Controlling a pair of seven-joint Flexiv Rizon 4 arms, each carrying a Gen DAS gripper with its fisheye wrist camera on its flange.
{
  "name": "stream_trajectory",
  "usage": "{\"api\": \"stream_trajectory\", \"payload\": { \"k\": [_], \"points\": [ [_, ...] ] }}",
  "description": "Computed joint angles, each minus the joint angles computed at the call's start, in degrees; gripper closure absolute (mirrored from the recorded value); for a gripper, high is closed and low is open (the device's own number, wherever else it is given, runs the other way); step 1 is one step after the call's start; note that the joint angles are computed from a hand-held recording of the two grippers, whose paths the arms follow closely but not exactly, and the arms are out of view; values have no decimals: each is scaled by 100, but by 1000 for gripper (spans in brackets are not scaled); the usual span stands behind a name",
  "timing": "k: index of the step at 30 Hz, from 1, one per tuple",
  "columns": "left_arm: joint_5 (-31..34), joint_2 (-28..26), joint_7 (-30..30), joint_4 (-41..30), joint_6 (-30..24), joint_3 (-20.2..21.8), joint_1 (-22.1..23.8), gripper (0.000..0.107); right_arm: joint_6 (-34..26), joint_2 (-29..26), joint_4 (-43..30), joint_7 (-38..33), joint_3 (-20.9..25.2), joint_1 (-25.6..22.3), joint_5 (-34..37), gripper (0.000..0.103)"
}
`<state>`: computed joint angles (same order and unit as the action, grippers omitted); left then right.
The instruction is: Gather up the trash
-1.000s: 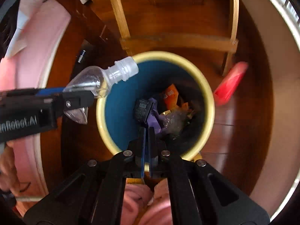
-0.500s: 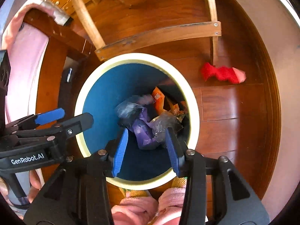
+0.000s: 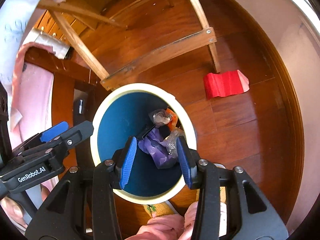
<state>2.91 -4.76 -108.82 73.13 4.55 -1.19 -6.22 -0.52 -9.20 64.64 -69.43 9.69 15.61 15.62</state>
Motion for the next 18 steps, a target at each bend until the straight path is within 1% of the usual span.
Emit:
{"api": "stream_trajectory", "payload": {
  "k": [5,9,14,16,18],
  "points": [
    [286,-246,159,-497,25,-126,-140,18,92,-8,-55,143,-121,-131,-85,65],
    [465,-494,171,-815,92,-161,-317,18,243,-50,-28,145,-188,-240,-230,64],
    [552,-941,80,-1254,172,-166,-556,18,430,-205,17,-14,-258,-380,-415,64],
    [708,-1162,104,-1458,198,-155,-695,18,554,-279,67,-106,-272,-417,-506,64],
    [883,-1351,150,-1583,236,-114,-841,22,744,-368,160,-248,-279,-457,-581,64]
  ]
}}
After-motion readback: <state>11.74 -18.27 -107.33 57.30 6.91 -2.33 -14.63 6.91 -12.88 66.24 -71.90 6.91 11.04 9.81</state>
